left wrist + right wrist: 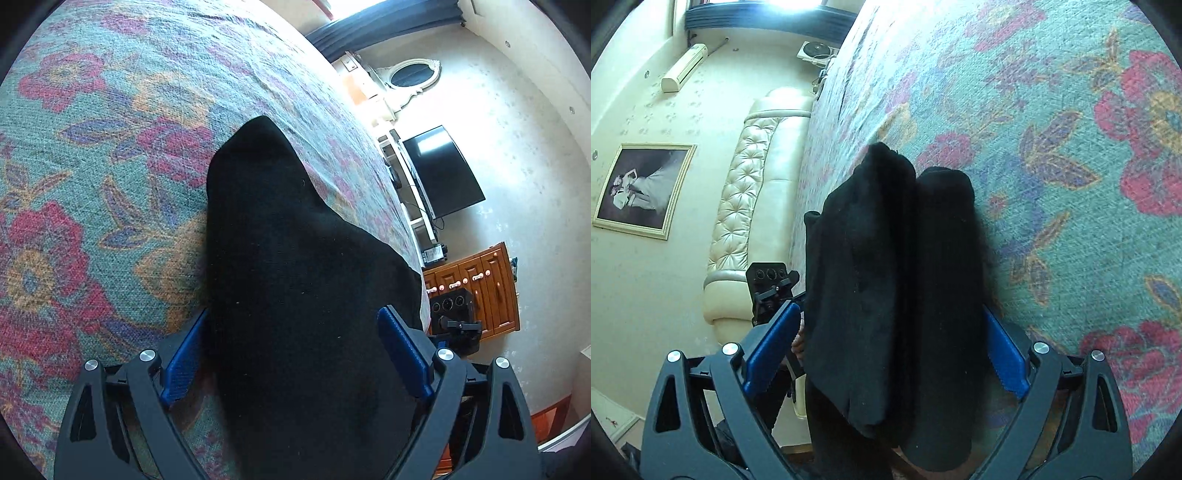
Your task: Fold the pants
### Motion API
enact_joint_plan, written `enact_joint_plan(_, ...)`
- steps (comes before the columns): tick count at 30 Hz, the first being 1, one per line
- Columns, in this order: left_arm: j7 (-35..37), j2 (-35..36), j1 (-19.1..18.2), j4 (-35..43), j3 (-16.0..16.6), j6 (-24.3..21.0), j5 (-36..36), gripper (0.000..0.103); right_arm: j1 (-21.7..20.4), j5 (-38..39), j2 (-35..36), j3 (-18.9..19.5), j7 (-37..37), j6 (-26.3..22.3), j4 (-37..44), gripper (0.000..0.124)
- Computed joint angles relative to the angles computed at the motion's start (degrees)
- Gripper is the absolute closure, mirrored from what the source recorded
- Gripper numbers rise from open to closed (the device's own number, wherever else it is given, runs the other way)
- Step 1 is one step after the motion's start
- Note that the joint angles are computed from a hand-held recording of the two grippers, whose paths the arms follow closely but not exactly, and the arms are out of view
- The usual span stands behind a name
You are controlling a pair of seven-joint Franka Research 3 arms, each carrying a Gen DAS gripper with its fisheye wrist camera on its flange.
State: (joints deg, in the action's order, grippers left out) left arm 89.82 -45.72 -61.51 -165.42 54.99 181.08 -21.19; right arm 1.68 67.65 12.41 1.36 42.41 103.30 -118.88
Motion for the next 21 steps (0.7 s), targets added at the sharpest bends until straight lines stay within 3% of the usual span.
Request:
enact_joint_plan(3, 0.5, 1.0, -0.6, 0.3, -0.5, -0.5, 0.5, 0.013, 0.5, -0.6, -0.6, 0.3, -0.5, 0.7, -0.6, 0.030)
enact_joint_plan(7, 1.1, 2.2, -0.7, 1.2, -1.3, -1.9, 0.1, 0.013, 2.2, -3.5, -1.9, 0.4, 1.0, 5.0, -1.8, 0.069)
enact_joint_plan(11, 1.7, 4.4, 1.1, 1.8, -4.0, -3.3, -0.8, 0.014, 1.6, -2.4, -0.9, 0.1, 0.8, 4.1, -1.7, 0.076)
enact_joint_plan(15, 0.1, 9.9, 7.7, 2.9, -12.8, -6.0, -1.7, 0.030, 1.7, -2.1, -0.9, 0.4, 0.5, 4.6, -1.8, 0.077)
enact_joint_plan(16, 0.1, 10.5, 8.9, 3.0, -14.1, -6.2, -2.1, 0.040, 1.9, -1.7, -0.9, 0.6, 0.4, 4.8, -2.0, 0.077)
enact_joint_plan(18, 1.1, 10.4, 9.0, 2.7, -14.3, -6.1, -3.7, 0.050, 2.1, -1.1, -0.7, 0.8, 0.2, 5.2, -1.8, 0.077)
enact_joint_plan(21, 4.1, 8.3, 7.3, 2.1, -11.7, -5.1, -6.7, 0.058, 1.7, -0.9, -0.4, 0.5, -0.8, 4.9, -1.8, 0.078)
